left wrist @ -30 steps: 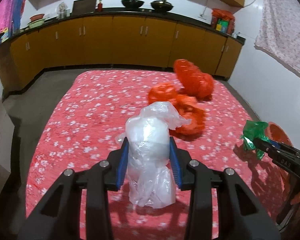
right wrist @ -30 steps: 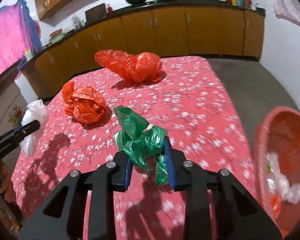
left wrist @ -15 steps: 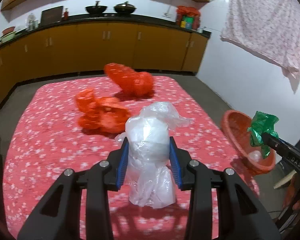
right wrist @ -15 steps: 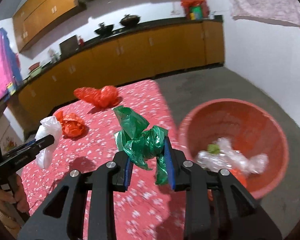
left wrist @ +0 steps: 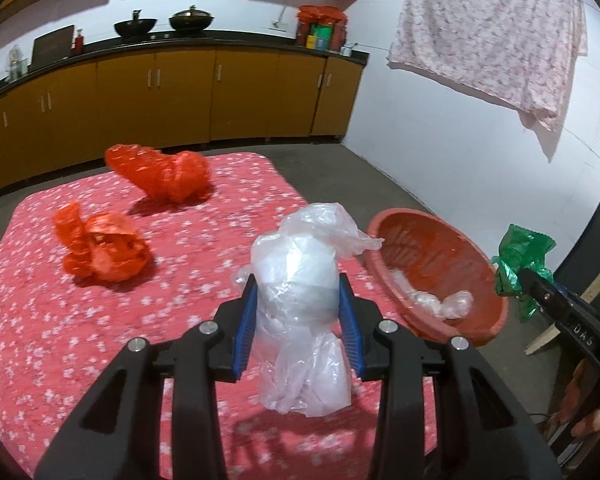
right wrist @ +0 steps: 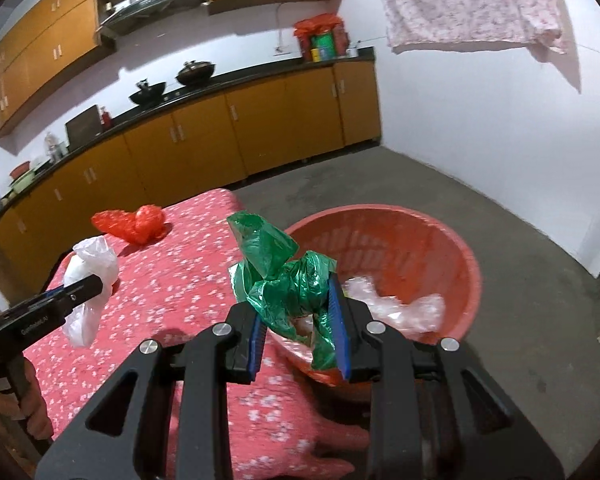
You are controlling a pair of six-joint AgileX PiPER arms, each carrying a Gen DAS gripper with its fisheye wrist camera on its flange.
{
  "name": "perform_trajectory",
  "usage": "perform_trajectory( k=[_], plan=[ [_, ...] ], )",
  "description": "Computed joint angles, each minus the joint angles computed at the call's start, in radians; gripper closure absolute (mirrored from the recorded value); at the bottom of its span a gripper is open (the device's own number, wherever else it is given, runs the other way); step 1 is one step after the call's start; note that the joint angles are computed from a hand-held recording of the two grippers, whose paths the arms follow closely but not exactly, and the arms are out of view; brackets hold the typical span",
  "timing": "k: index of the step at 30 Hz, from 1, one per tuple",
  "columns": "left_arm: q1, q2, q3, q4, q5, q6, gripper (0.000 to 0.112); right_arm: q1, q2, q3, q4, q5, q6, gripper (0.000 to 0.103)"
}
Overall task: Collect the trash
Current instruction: 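Carry both bags over the orange basket and open both tools to drop them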
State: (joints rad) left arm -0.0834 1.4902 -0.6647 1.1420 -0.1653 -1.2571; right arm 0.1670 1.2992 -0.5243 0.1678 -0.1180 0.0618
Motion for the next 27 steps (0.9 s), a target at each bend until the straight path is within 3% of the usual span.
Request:
perform_trajectory(
  k=[7,17,22,27],
  plan=[
    [-0.081,0.052,-0.067,0.002,0.02,-0.032,0.074,-0.043,-0.004,0.016,0.098,-0.03,-0.086,0.074],
    [-0.161,0.125,-0.143,-0.044,0.014,-0.007,0.075,-0.104,0.038,-0.002,-0.04,-0.05,0.053,0.074],
    [-0.222,0.159,-0.198,-0.14,0.03,0.086,0.075,-0.115,0.061,-0.022,0.014,-0.067,0.006,0.074],
    [-0.293,0.202,-0.257,-0.408,0.062,0.369,0.075,-0.128,0.085,-0.036,0.016,-0.081,0.008,0.074]
  ],
)
